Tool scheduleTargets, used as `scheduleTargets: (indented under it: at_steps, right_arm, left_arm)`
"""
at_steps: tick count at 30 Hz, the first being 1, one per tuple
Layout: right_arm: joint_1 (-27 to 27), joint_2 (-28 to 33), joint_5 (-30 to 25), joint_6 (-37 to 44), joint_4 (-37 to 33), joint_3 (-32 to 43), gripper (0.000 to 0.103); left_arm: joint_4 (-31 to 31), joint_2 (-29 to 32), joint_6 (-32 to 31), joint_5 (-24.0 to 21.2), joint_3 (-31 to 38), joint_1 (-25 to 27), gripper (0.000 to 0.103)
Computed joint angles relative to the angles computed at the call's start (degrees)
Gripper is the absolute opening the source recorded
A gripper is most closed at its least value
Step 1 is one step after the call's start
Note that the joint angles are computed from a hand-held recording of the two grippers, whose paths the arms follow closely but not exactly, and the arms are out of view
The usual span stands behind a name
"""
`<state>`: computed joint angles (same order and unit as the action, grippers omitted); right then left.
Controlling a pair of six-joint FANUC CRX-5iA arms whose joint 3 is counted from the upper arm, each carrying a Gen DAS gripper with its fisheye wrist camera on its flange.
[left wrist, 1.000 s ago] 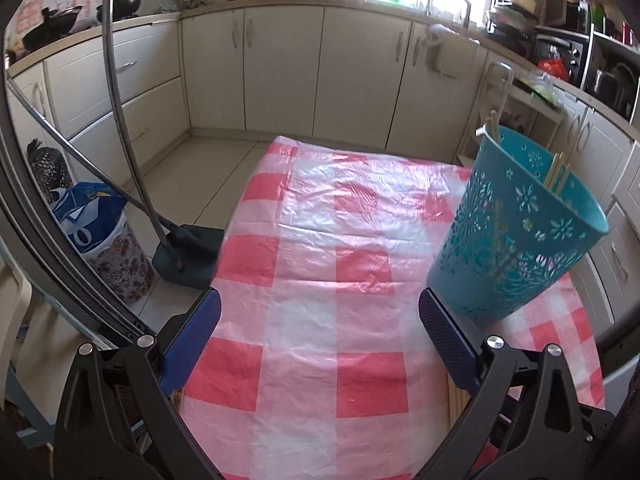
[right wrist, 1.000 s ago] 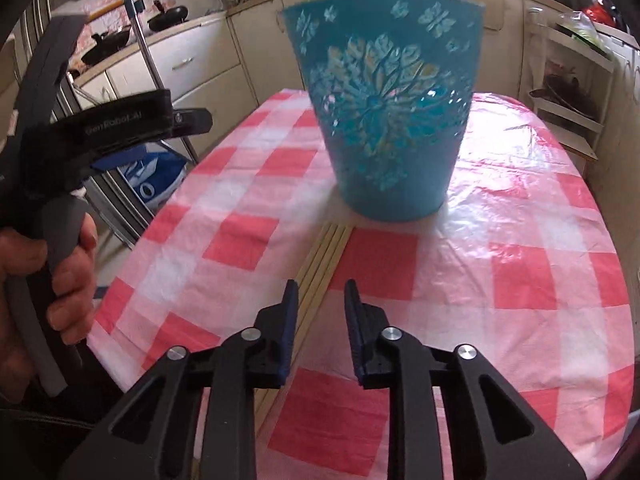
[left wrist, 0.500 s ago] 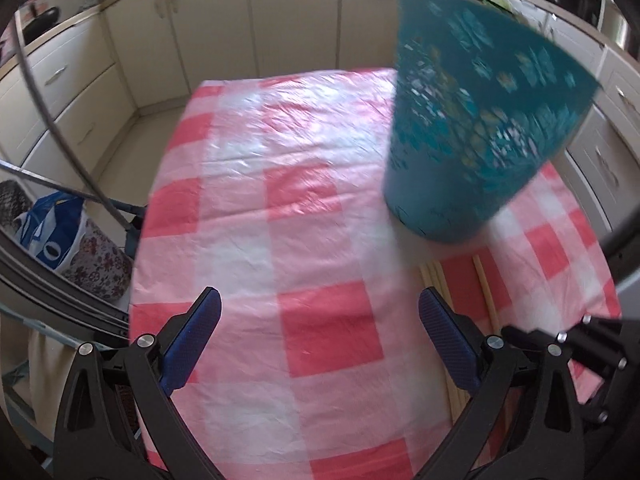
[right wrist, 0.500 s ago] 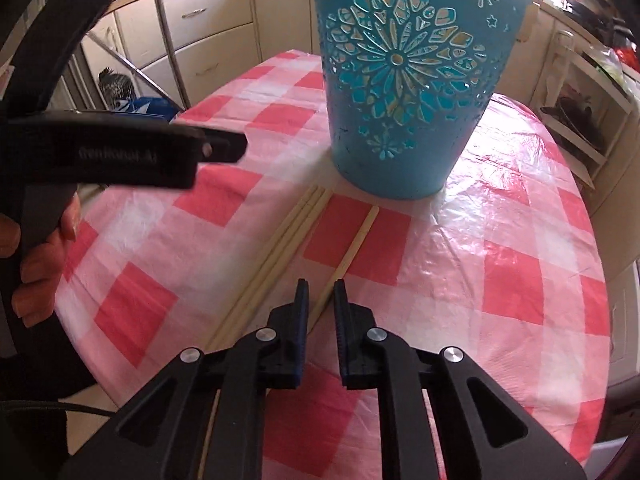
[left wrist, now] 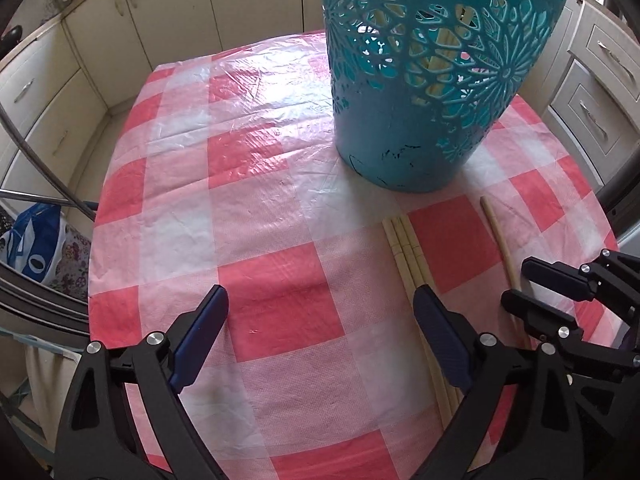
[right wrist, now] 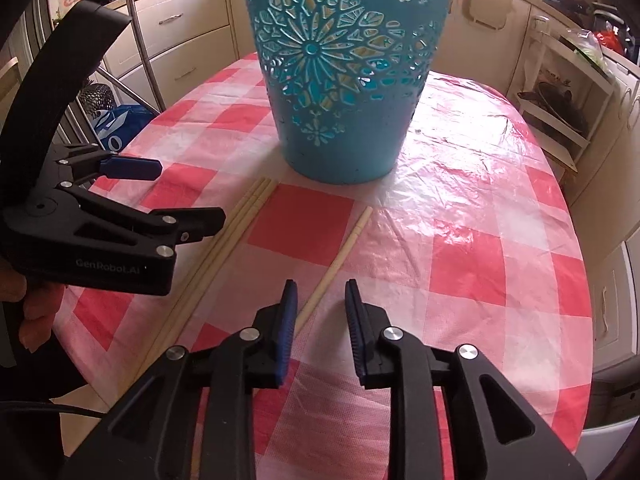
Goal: Organize utensils
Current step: 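Move both tools down to the loose chopsticks beside the basket, then grasp a chopstick with the left tool while the right tool grasps another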
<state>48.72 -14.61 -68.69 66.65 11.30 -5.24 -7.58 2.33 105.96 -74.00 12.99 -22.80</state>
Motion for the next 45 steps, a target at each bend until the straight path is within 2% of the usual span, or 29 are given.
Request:
scheduleTargets:
  at_steps: [5, 9, 16, 25, 27, 28, 34, 36, 37, 38, 39, 40, 41, 45]
  right_arm:
    - [0.23, -0.05, 0.65, -1.15, 0.59, -0.4, 0.033]
    - [0.16, 0.0, 0.71, -1.59, 1.04, -0.53, 0.033]
    - [0.07, 0.31, 1.71, -3.11, 1.72, -0.84, 0.043]
    - [-0.02, 0.3, 2.44, -3.62, 2.28, -1.29, 0.047]
    - [-0.13, 0.36, 2.39, -3.15, 2.25, -1.23, 0.047]
    - [-0.13, 0.37, 2.26, -3.3, 2.73, -1.34, 0.047]
    - [-0.14, 0.33, 3.17, -4.85, 3.93, -2.14, 0.049]
    - [-0.17, 0.54, 3.48, -4.58, 3.79, -2.02, 0.049]
    - [-0.26, 0.66, 3.54, -4.02, 3.44, -1.83, 0.049]
    - [-0.31, 0.66, 3.34, -3.13, 2.85, -1.53, 0.047]
    - [-0.48, 0.76, 2.98, -1.25, 1.64, -0.87, 0.037]
    - [-0.67, 1.03, 2.06, 1.35, 0.05, 0.21, 0.021]
    - [-0.58, 1.29, 1.37, 2.68, -0.64, 0.86, 0.014]
    - [-0.66, 1.22, 1.17, 2.97, -0.68, 0.87, 0.015]
  left_arm:
    - [0.42, 0.15, -0.79, 0.5, 0.17, -0.7, 0.083]
    - [2.04, -0.2, -1.85, 0.79, -0.37, -0.25, 0.076]
    - [3.02, -0.58, -1.62, 1.4, -0.93, 0.63, 0.064]
    - [2.85, 0.35, -2.84, 1.46, 0.04, -0.27, 0.063]
    - [0.88, 0.83, -3.14, 0.59, 1.28, -1.52, 0.056]
    - [-0.36, 1.33, -3.1, -0.61, 2.19, -2.09, 0.044]
    - [0.28, 1.17, -2.74, -0.1, 1.64, -1.65, 0.042]
    - [0.48, 1.17, -2.85, 0.39, 1.51, -1.77, 0.038]
    - [1.41, 1.0, -3.72, 0.98, 1.09, -1.53, 0.028]
    - [2.14, 0.88, -4.63, 1.3, 0.78, -1.36, 0.016]
    - [3.03, 0.8, -5.47, 1.46, 0.5, -1.17, 0.013]
    - [4.2, 0.64, -6.23, 1.66, 0.1, -0.77, 0.01]
    - [5.28, 0.41, -6.69, 1.97, -0.41, -0.28, 0.01]
    - [5.7, 0.46, -6.54, 1.69, -0.44, 0.04, 0.01]
